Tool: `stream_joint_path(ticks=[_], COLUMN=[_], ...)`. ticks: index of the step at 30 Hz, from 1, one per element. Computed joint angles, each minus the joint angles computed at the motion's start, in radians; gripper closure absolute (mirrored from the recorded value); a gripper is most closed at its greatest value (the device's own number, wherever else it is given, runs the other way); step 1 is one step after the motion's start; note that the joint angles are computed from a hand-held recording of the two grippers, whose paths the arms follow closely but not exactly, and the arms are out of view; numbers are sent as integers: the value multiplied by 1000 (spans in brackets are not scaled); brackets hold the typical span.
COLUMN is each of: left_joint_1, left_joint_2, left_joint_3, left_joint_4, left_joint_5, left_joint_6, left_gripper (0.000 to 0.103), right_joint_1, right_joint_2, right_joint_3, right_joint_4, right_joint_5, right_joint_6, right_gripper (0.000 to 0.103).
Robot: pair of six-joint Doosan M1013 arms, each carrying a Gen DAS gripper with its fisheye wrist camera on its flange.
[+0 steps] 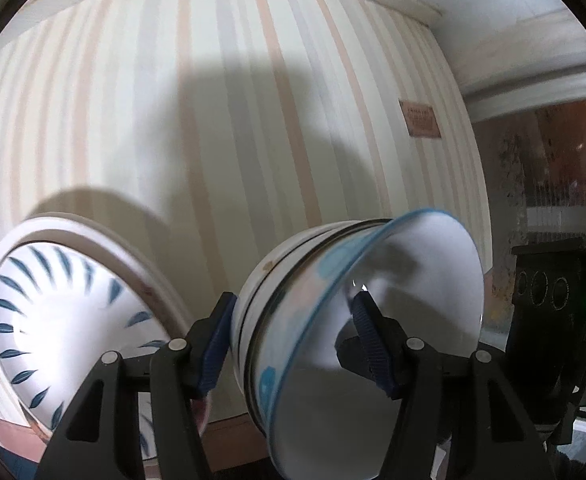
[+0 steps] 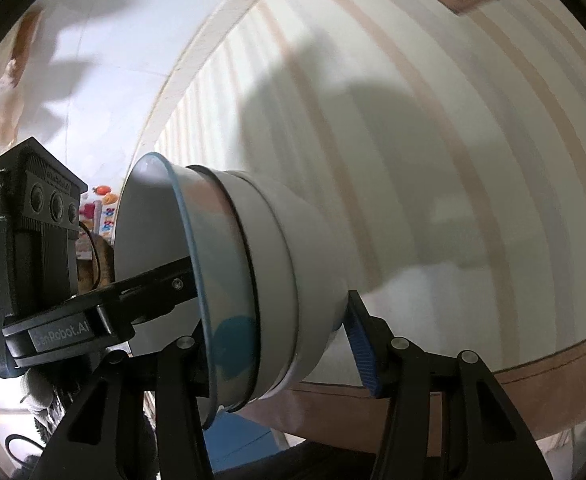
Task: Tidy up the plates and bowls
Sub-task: 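Carry the bowl stack with both grippers and lower it onto the plate stack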
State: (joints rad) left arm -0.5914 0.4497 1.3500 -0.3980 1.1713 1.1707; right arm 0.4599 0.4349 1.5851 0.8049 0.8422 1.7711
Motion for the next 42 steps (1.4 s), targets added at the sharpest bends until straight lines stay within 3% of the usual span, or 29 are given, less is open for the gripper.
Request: stream_joint_path(ticks=[7, 20, 28, 42], left_joint_1=[42, 127, 157, 157], left_joint_2=[-59, -171, -196, -193], left_joint_3=[57, 232, 297, 307], left_joint_4=[17, 72, 50, 54], left_joint_5=[-46, -137, -175, -175], left_joint_6=[-48, -224, -249, -223], left_gripper=[46, 46, 46, 46], right_joint_1=[25, 110, 151, 161], right_joint_2=[50, 219, 274, 294], right_joint_3=[-106, -343, -414, -447], right_joint_4=[-12, 2, -29, -67], right_joint_5=[63, 234, 288, 303], right_joint_6=[-35, -124, -113, -80], right_gripper=[49, 49, 49, 49])
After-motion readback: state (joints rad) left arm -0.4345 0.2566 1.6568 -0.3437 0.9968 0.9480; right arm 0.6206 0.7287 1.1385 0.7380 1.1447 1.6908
